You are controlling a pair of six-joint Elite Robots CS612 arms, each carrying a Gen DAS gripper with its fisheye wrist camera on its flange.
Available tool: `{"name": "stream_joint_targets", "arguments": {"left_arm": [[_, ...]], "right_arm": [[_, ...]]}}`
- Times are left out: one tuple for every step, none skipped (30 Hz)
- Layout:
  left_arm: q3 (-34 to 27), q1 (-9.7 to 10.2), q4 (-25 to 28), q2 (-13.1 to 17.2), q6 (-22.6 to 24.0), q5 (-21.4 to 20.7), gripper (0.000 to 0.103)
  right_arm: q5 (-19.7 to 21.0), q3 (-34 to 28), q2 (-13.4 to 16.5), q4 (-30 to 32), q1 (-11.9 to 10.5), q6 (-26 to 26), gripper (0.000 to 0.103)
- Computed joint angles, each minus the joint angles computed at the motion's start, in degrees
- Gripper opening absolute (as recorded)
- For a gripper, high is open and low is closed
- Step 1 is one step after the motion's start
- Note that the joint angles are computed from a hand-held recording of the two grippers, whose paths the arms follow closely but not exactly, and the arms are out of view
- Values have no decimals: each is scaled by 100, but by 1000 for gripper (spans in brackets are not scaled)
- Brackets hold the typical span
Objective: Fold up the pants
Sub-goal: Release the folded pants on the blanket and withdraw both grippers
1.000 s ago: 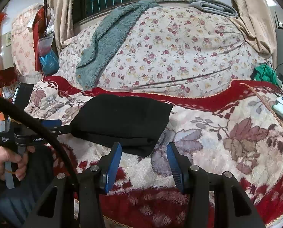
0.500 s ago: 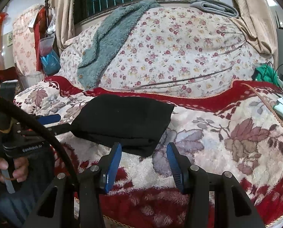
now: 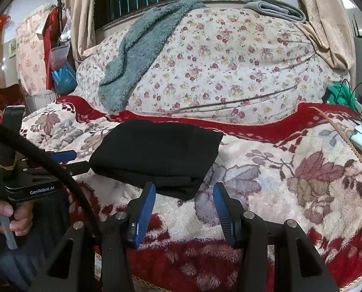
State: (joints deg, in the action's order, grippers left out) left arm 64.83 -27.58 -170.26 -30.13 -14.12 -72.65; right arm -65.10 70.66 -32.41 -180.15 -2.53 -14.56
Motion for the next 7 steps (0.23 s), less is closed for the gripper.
{"name": "stream_joint_targets", "arguments": {"left_arm": [[-9, -6, 27, 4, -9, 67, 51], [-13, -13, 33, 9, -26, 137, 51], [-10, -12, 14, 13, -34, 159, 51], [-3, -13, -20, 15, -36, 185, 51], [1, -16, -38, 15, -32, 207, 51], [7, -17, -54, 15, -21, 212, 51], [9, -14, -61, 13, 0, 172, 51]], "right_arm": [[-2, -7, 2, 10, -1, -3, 47], [-5, -7, 2, 16, 0, -3, 47], [-2, -6, 0, 17, -1, -5, 47], [-2, -6, 0, 17, -1, -5, 47], [0, -4, 0, 14, -1, -5, 47], [2, -2, -1, 13, -1, -4, 47], [3, -6, 0, 17, -2, -6, 47]]}}
